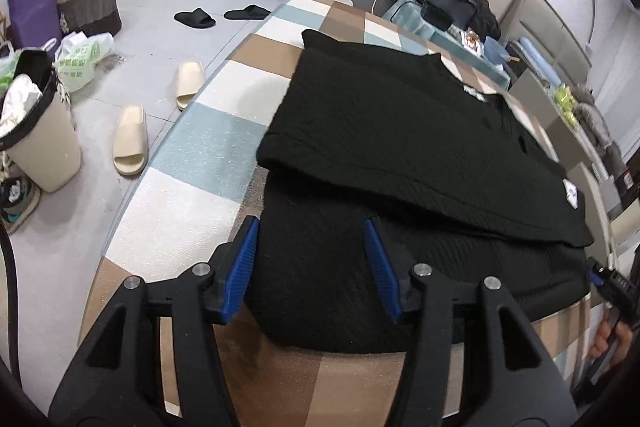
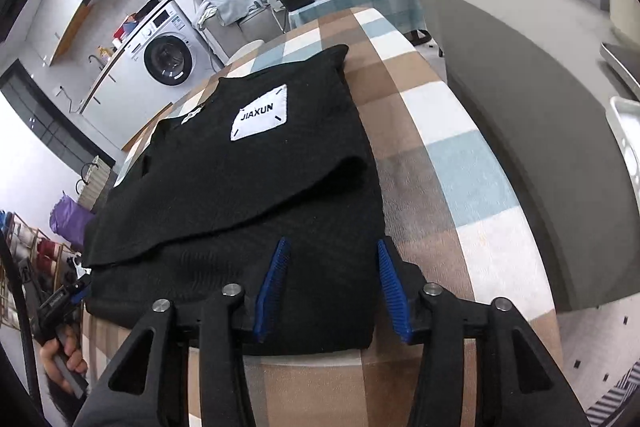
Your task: Fold small clothes
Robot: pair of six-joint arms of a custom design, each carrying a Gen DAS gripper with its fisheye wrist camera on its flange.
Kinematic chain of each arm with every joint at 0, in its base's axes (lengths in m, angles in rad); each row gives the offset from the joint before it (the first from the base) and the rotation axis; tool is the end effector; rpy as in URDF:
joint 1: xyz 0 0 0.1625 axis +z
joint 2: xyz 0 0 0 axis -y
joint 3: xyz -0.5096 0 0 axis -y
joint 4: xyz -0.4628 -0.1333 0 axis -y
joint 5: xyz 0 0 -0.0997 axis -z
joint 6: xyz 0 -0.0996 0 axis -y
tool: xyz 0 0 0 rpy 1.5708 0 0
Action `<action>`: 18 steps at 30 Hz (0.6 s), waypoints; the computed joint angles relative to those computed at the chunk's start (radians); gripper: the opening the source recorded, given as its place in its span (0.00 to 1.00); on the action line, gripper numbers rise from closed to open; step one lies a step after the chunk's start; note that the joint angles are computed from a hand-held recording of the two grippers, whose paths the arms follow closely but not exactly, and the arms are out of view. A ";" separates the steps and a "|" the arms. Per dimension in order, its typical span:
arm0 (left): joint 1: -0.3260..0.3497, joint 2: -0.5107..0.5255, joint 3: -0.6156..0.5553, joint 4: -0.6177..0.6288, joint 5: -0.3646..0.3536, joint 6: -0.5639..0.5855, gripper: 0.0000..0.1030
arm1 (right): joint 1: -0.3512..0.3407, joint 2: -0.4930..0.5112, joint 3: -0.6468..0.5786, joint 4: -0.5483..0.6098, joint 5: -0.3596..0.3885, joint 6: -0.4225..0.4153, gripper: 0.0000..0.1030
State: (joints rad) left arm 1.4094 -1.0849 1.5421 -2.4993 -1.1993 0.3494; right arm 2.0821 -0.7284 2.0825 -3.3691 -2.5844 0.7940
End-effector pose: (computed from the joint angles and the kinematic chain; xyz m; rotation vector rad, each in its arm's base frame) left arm 0.0412 -0.8013 0.3714 0.5581 2.6147 -0.5914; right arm 0.3324 -0.4928 0.0450 -0.6124 -2.2471 1.1938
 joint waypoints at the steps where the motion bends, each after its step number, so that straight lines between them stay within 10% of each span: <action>1: -0.002 0.000 0.005 -0.001 0.003 0.008 0.48 | -0.002 -0.003 -0.002 0.020 0.003 0.004 0.48; 18: -0.014 -0.025 0.025 -0.017 0.030 0.058 0.48 | 0.016 0.010 -0.022 0.054 -0.020 -0.033 0.49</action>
